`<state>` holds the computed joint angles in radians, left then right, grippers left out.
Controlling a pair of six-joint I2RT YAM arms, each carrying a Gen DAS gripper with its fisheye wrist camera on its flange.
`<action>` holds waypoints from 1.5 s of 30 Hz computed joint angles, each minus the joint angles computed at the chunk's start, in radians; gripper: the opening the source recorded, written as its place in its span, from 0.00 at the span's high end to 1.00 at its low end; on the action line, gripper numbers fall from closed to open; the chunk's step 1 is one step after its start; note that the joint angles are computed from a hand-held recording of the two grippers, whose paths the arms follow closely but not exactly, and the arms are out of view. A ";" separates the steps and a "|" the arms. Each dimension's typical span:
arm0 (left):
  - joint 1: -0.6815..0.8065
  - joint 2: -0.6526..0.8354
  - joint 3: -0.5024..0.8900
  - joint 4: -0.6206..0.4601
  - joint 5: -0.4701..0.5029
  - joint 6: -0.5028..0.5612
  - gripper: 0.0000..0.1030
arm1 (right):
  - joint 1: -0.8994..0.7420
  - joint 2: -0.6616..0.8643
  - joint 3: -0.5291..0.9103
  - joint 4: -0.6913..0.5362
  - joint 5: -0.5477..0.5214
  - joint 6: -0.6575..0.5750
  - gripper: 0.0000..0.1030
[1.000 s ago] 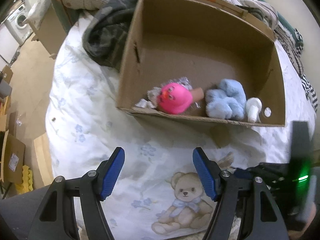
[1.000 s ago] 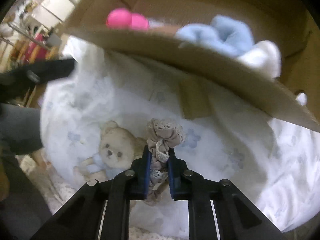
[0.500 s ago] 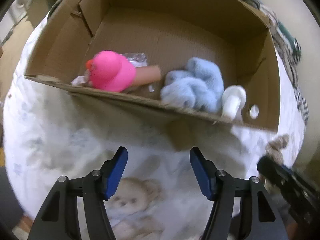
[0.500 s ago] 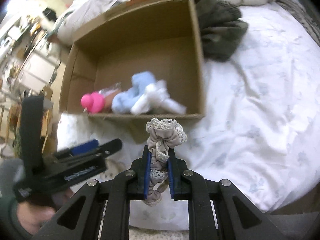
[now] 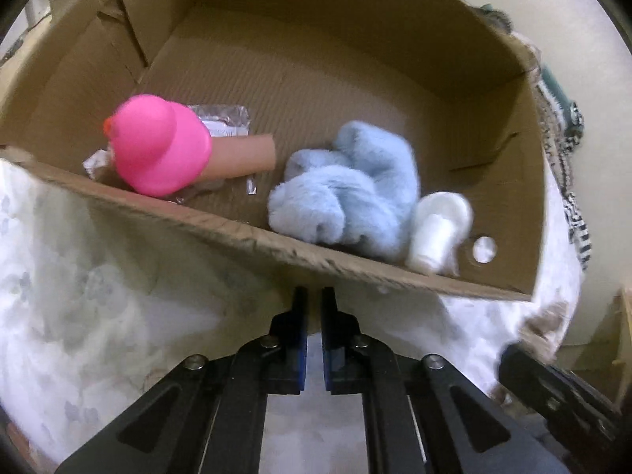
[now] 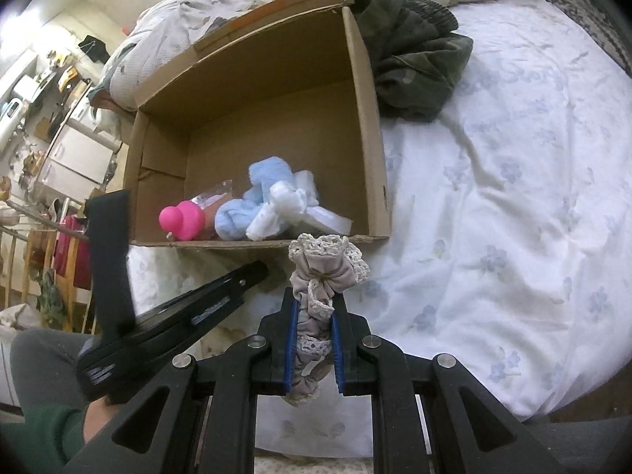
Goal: Organize soft objects
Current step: 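Carry the grey scrunchie with the right tool over the box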
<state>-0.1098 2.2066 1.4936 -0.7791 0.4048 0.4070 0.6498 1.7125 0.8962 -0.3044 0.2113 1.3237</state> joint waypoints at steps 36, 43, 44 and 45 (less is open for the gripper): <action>0.076 0.061 0.626 -0.377 -0.032 0.224 0.94 | -0.119 0.049 0.242 0.036 -0.011 -0.282 0.84; 0.041 0.125 0.594 -0.245 -0.048 0.216 0.94 | -0.164 0.108 0.182 0.135 -0.025 -0.253 0.84; 0.038 0.113 0.551 -0.191 -0.061 0.216 0.94 | -0.168 0.123 0.185 0.140 -0.030 -0.241 0.84; 0.035 0.113 0.537 -0.170 -0.073 0.211 0.94 | -0.168 0.133 0.186 0.145 -0.032 -0.238 0.84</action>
